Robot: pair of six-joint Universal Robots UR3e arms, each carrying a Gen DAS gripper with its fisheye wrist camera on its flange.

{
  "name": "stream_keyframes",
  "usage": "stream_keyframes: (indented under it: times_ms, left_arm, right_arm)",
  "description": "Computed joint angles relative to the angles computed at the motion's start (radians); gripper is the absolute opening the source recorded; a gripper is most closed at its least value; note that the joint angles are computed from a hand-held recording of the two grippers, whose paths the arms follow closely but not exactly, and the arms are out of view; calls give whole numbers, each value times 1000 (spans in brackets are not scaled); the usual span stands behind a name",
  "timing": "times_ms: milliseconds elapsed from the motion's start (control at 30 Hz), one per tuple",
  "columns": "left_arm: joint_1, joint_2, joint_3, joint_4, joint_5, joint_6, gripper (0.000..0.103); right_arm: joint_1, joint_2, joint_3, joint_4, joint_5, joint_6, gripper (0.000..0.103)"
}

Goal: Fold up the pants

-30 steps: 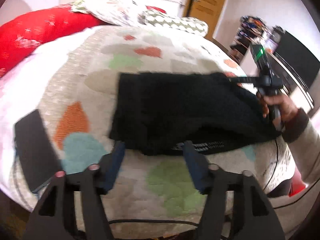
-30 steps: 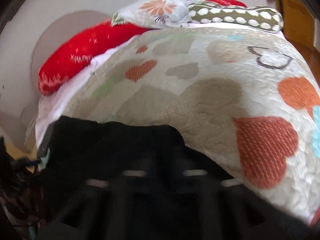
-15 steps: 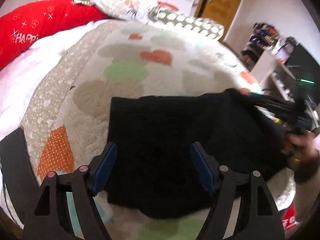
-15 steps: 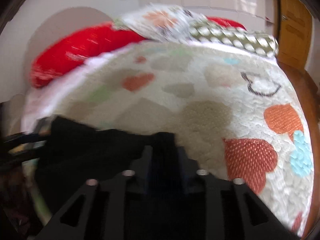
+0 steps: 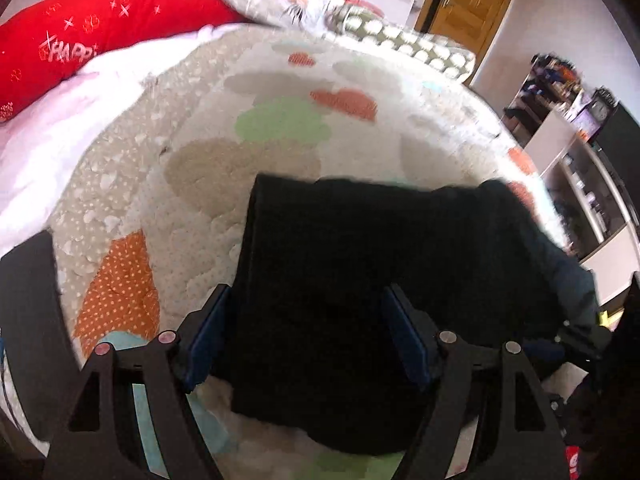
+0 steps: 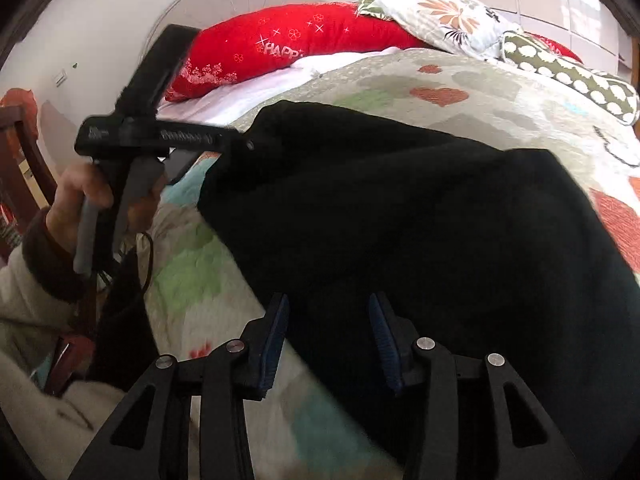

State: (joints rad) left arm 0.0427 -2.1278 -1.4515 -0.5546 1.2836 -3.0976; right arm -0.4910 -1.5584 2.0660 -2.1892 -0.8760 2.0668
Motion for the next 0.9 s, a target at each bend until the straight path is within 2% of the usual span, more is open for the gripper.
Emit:
stream_keyframes:
  times_ms: [100, 133, 233, 300, 333, 367, 433, 533, 633, 700, 733, 900]
  left_arm:
    - [-11, 68, -64, 70, -44, -19, 76]
    - [-17, 72, -65, 79, -53, -27, 81]
    - [-41, 65, -49, 90, -65, -47, 83]
    - [-65, 67, -43, 108, -14, -73, 83]
    - [-64, 73, -52, 122, -17, -79, 83]
    - [-60, 80, -61, 127, -31, -81, 83]
    - [-54, 100, -73, 127, -62, -87, 83]
    - [-76, 112, -66, 142, -35, -96, 83]
    - [-97, 118, -53, 154, -40, -92, 83]
    - [-112, 112, -34, 146, -52, -83, 83]
    - [-121, 105, -23, 143, -54, -78, 83]
    - [-181, 10, 102, 58, -26, -37, 83]
  right_arm:
    - [-76, -29, -64, 132, 24, 5, 42]
    - [-98, -18, -84, 123, 41, 29, 43]
    - [-102, 82, -117, -123, 35, 204, 45]
    - [-86, 188, -177, -245, -59, 315, 45]
    - [-83, 222, -200, -268, -105, 338, 45]
    - [-98, 243, -202, -288, -128, 340, 45]
    - [-166, 223, -157, -303, -87, 301, 44]
    - [-259, 168, -117, -285, -71, 280, 45]
    - [-406, 77, -93, -176, -28, 240, 45]
    - [-518, 23, -82, -127, 7, 211, 53]
    - [-553, 12, -82, -125, 14, 208, 53]
    - [-535, 54, -129, -153, 23, 182, 53]
